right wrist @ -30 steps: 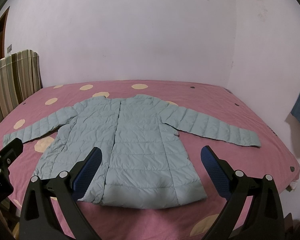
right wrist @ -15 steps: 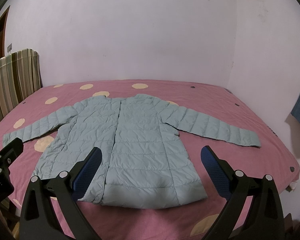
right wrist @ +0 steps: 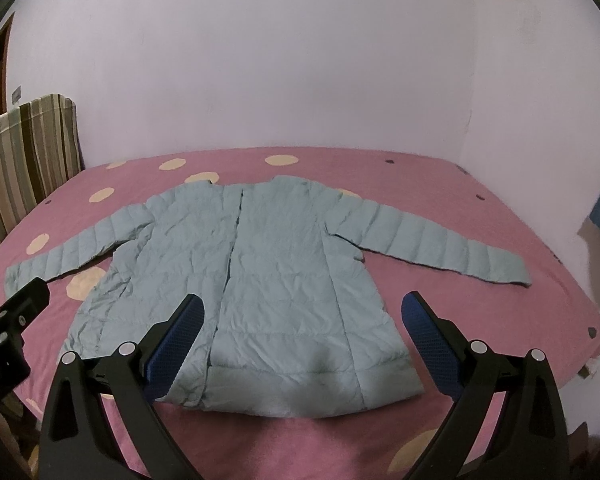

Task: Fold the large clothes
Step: 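Grasp the jacket sleeve with the right gripper and fold it across the back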

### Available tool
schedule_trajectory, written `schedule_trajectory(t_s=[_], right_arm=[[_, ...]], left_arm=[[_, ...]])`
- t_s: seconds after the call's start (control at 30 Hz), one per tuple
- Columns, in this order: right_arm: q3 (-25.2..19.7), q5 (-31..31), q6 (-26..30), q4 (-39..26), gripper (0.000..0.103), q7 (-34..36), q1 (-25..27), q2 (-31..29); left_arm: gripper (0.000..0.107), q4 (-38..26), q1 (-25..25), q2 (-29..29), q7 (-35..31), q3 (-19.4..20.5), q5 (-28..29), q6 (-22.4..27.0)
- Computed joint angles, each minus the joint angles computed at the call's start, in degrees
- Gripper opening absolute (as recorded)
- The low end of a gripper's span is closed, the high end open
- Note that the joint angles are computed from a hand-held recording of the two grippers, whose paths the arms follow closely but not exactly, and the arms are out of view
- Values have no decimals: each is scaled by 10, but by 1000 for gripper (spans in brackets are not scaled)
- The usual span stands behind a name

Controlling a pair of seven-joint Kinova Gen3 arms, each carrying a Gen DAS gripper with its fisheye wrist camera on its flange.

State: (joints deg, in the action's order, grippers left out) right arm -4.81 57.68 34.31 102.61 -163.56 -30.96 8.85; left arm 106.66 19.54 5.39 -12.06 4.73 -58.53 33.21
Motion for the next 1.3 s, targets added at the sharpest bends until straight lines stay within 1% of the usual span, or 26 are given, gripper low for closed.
schedule_trajectory(t_s=[0.03,0.07,0.13,0.2,0.23,0.27,0.33,0.4,0.43,0.47,0.5,0.53,0.57,0.6,0.63,0.67,0.7,0.73,0.8,0.87,0.97,1.03,1.13,1.2,1.23,1.3], right_arm=[[1,-7,-3,-2,98,5,4,3],[3,-13,-5,-5,98,8,6,6],[25,-48,-26,-8,98,35,8,11],[14,-95,-40,-18,98,68,42,21],[-1,-118,-46,-22,98,83,68,27],[-9,-142,-50,-27,98,100,88,34],[6,-183,-56,-39,98,130,102,50],[52,-194,-64,-44,98,125,82,63],[69,-203,-68,-47,98,123,82,70],[76,-216,-70,-51,98,131,87,76],[77,-239,-70,-59,98,147,103,84],[83,-253,-72,-65,94,155,114,91],[94,-258,-74,-68,80,156,114,95],[106,-265,-69,-77,71,160,118,103],[108,-279,-59,-91,56,174,132,114],[107,-303,-53,-103,56,192,150,123],[97,-326,-55,-111,56,210,175,128],[98,-347,-64,-116,56,218,194,134],[112,-376,-75,-124,59,230,212,145],[117,-409,-91,-131,74,241,239,157],[116,-479,-121,-139,75,265,291,175],[89,-525,-131,-151,75,282,345,191],[33,-595,-133,-172,75,317,424,220],[15,-638,-129,-186,75,340,453,240],[15,-661,-130,-190,75,355,461,247],[-3,-703,-154,-187,75,370,485,263]], left_arm=[[101,-4,-15,6,-18,6,19,-9],[101,-7,-40,11,-41,23,39,-17],[101,-21,-93,26,-87,63,80,-21],[101,-35,-140,46,-134,93,127,-24],[101,-39,-150,51,-157,93,150,-27],[101,-47,-151,60,-178,82,173,-26],[101,-65,-125,77,-215,34,216,-22],[96,-84,-97,99,-242,-19,251,-18],[88,-92,-83,107,-257,-46,271,-15],[82,-104,-79,118,-270,-62,287,-8],[82,-118,-85,133,-279,-69,302,2],[82,-124,-90,139,-287,-73,315,3],[82,-135,-99,150,-296,-78,332,10],[82,-148,-104,163,-303,-84,343,21],[81,-156,-104,170,-305,-90,349,27],[81,-164,-105,178,-305,-97,353,33],[81,-174,-109,189,-303,-105,359,38],[81,-177,-112,195,-303,-109,365,39],[81,-192,-128,213,-307,-112,384,46],[82,-204,-139,228,-308,-117,399,50],[82,-217,-141,244,-292,-133,406,62],[82,-227,-141,253,-284,-140,404,73],[83,-239,-136,265,-272,-147,395,85],[85,-254,-136,277,-268,-147,394,103],[89,-258,-137,280,-267,-146,394,108],[91,-266,-139,287,-261,-146,395,118]])
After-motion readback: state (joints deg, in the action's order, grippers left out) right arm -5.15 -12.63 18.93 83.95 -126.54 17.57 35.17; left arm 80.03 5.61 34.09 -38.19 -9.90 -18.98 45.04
